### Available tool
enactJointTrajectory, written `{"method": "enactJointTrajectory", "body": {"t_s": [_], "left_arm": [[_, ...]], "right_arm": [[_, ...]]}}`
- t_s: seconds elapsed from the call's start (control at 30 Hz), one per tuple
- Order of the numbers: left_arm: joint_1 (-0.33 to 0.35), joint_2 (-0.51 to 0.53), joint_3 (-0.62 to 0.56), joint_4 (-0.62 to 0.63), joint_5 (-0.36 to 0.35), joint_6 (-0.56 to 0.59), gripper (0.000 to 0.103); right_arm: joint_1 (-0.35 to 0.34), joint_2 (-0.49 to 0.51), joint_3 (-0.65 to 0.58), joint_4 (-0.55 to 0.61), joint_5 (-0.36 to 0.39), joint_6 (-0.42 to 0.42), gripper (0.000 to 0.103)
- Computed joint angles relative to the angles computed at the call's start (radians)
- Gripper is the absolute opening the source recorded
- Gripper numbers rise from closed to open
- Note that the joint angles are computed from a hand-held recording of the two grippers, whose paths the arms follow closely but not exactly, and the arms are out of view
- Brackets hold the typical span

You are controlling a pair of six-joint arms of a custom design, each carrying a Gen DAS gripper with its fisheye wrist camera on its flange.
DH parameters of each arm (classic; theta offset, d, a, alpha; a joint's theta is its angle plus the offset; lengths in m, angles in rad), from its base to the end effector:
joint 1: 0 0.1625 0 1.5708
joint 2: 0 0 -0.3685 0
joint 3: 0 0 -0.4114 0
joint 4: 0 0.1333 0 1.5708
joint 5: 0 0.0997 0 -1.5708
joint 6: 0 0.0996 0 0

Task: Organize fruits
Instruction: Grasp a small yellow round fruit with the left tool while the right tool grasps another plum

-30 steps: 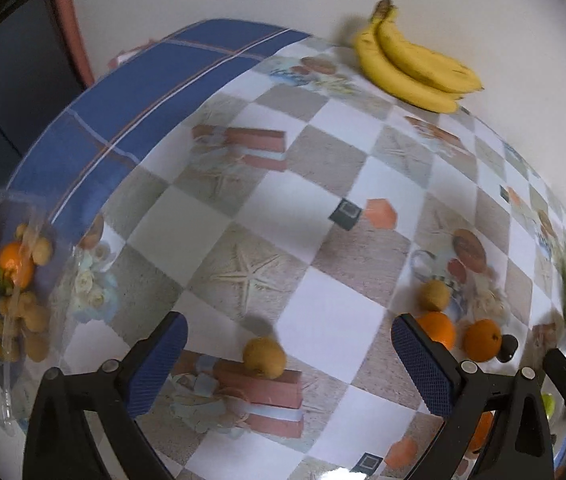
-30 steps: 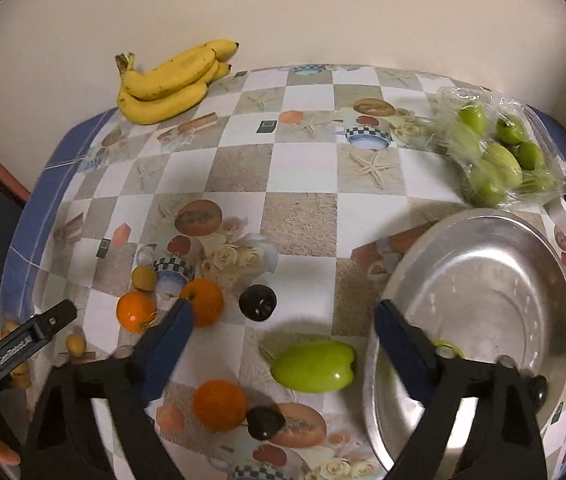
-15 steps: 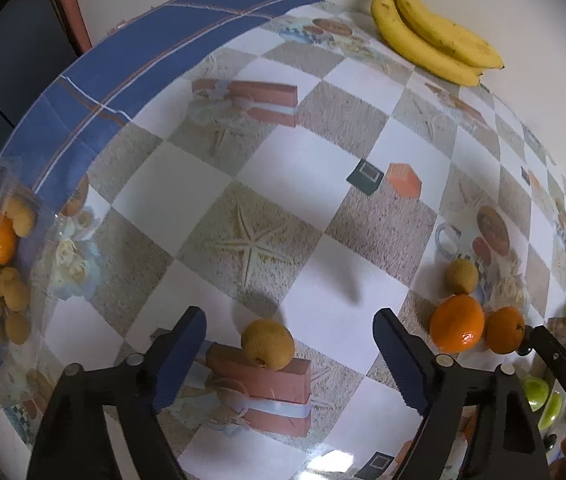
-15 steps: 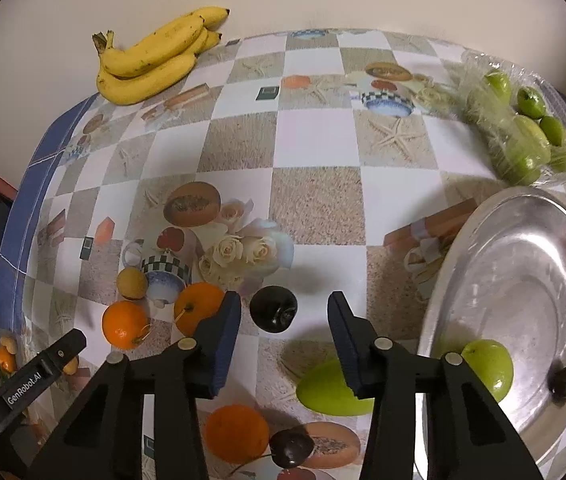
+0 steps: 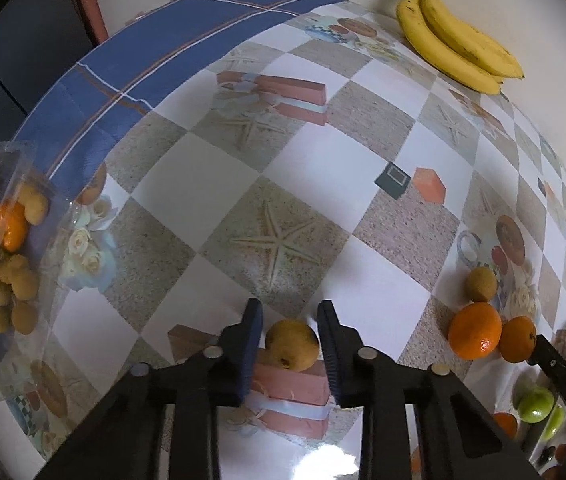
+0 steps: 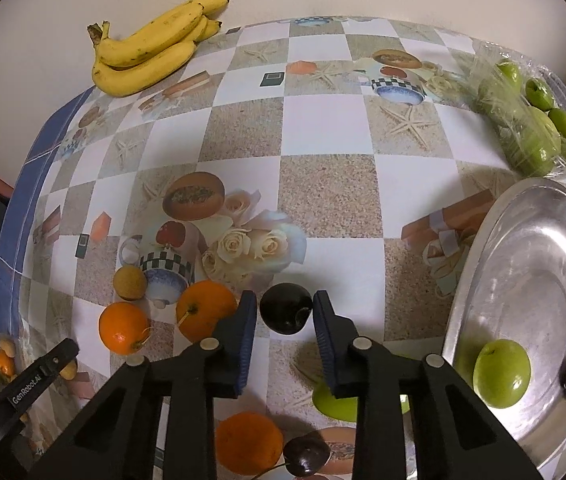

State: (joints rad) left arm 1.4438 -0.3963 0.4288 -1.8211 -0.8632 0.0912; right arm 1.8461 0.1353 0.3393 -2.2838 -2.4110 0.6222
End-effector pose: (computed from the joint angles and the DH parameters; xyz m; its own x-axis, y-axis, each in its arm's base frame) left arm 0.0869 -0.8829 0.2390 -0.7571 0.0453 -0.6517 0.1934 0.9684 -0.1574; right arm 0.2862 -0.7958 -0.1162 -0.7146 0.5351 0.4505 0.1875 0.7670 -0.6137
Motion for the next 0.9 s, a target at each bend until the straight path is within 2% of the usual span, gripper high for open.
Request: {"method": "enactJointTrajectory", "body": {"t_s": [0.23, 0.5, 0.67, 0.83, 0.9], "left_arm": [[0.010, 0.019, -0.058, 0.041, -0.038, -0.024, 0.027], [0.009, 0.060, -0.153, 0.082, -0.073, -0.037, 0.027], [-0.005, 0.018, -0.082, 0.019, -0.070, -0.011, 0.027], [-0.022, -0.037, 0.012, -0.047, -0.060, 0.010, 0.027], [-0.032, -0.075, 0.084, -0.084, -0.056, 0.011, 0.027]], "right_arm": [[-0.003, -0.015, 0.030, -0.028, 0.014, 0.007, 0.028], [0.006, -0.089, 0.159, -0.114, 0.030, 0.011, 0.028], [0.021, -0.133, 0.231, -0.123, 0.010, 0.035, 0.028], [0.034, -0.199, 0.353, -0.216, 0.021, 0.030, 0.028], [0.041, -0.218, 0.385, -0.238, 0.012, 0.024, 0.028]]}}
